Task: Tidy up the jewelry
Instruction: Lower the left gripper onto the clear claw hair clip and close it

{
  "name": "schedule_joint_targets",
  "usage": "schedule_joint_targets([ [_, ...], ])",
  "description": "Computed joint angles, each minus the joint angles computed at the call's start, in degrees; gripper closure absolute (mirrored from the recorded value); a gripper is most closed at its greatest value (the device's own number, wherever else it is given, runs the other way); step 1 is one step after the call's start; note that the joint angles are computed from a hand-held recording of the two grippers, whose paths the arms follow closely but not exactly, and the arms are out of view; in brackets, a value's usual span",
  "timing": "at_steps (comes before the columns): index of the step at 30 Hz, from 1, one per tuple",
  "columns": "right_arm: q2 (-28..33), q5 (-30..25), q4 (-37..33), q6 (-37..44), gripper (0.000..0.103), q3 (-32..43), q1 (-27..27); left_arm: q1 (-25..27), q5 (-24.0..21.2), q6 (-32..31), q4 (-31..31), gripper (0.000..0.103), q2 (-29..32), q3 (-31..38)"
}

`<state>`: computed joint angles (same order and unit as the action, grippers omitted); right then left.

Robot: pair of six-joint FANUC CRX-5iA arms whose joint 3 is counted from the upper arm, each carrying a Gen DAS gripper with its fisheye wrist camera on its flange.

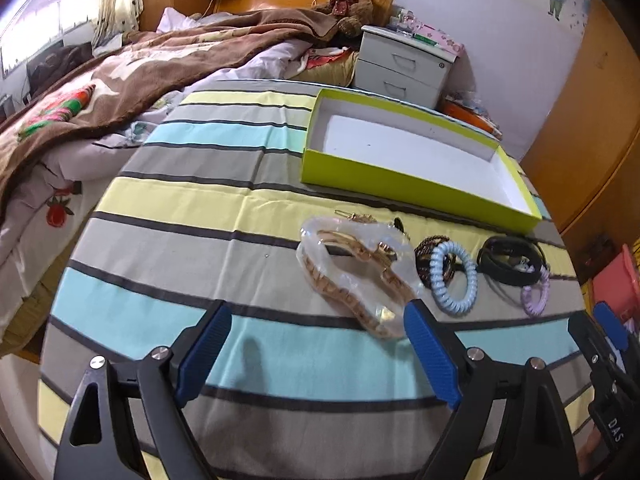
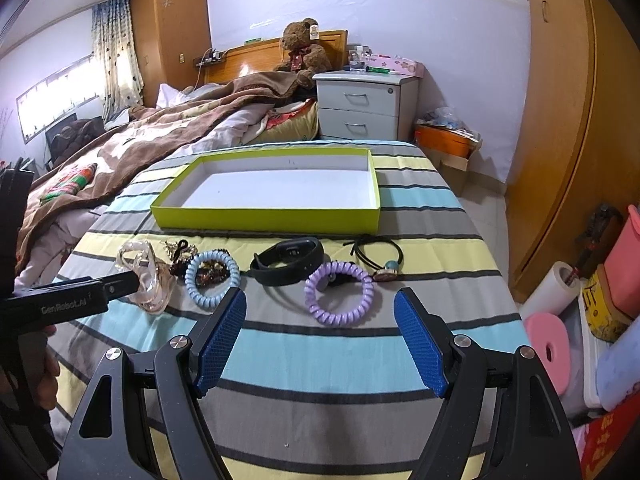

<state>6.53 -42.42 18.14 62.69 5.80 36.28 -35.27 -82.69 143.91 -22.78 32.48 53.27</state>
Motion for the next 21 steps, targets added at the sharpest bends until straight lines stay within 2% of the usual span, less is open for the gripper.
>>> schedule_joint_targets([
  [2,0.32,-0.26,-0.18,0.28,0.027,0.49,-0.01,0.68,1.13,0.61,1.17,0.016,-0.26,-0.78],
  [9,1.02,-0.96,-0.39,1.08,0.027,1.6,0.17,1.5,-0.07,-0.29,2.73,0.024,1.0,0.38],
  [14,1.73,-1.65,0.05,1.15,0.027,2.45,0.53,1.77,-1.52,-1.71,2.67,0.039,1.8,1.3],
  [21,2.97,-2.87,0.55,1.7,0.027,4.09,1.18,2.51,3.28,-4.08,4.59,0.061,-1.12,-3.69],
])
